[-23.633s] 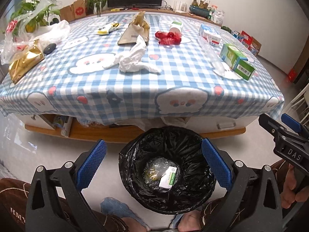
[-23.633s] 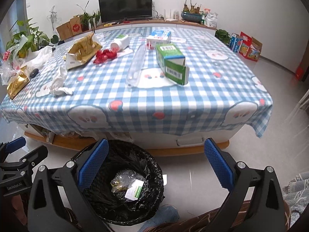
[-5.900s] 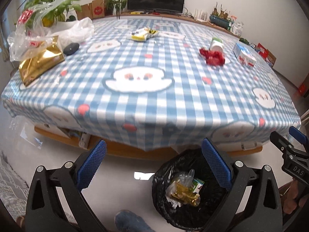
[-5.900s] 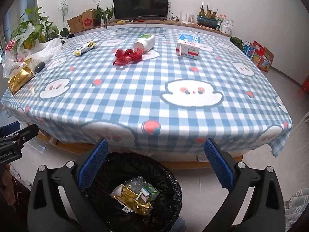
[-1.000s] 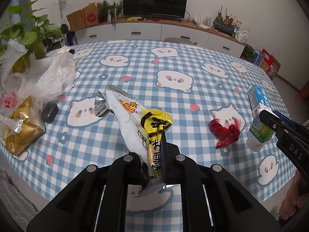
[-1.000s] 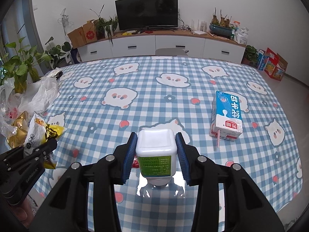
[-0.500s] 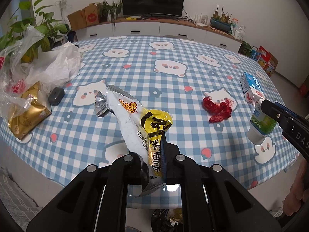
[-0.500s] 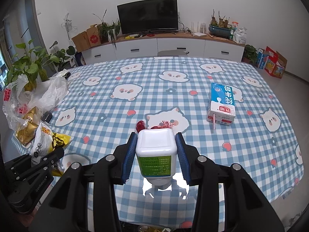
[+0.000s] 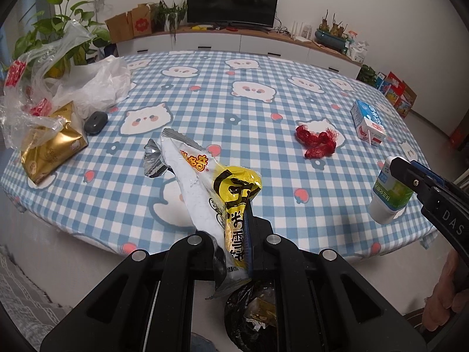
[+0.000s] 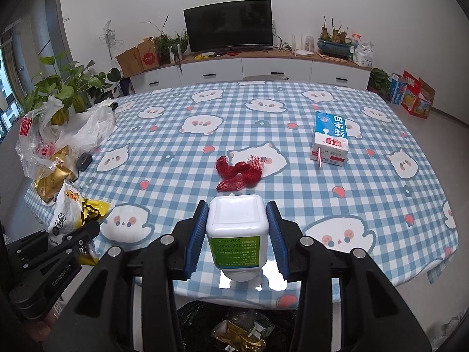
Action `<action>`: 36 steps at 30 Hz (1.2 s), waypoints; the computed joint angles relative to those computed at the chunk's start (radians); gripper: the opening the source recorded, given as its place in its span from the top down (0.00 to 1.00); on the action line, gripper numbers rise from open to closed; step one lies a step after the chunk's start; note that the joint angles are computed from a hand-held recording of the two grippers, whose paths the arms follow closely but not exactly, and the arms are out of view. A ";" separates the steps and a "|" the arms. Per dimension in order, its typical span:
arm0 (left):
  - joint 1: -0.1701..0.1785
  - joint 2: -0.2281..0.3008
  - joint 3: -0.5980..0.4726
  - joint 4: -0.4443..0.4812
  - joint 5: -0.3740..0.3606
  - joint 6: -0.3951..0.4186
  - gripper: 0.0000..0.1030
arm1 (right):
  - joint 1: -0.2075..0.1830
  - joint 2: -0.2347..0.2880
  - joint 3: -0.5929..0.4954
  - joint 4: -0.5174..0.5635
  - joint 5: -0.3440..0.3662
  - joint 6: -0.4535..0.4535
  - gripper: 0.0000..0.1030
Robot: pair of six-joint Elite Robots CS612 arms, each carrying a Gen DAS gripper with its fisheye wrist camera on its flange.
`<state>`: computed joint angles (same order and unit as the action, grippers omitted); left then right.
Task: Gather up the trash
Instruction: 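Carry the snack packet and white bottle over the black bin with both tools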
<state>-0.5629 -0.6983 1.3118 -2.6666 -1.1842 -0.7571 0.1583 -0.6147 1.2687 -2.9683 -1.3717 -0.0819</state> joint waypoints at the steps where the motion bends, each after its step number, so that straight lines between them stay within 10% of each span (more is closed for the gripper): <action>1: -0.002 -0.005 0.010 -0.004 0.002 -0.003 0.90 | 0.000 -0.004 0.009 -0.005 0.001 -0.002 0.62; 36: -0.081 -0.040 0.246 -0.085 -0.076 -0.166 0.90 | 0.001 -0.062 0.284 -0.110 -0.024 -0.092 0.62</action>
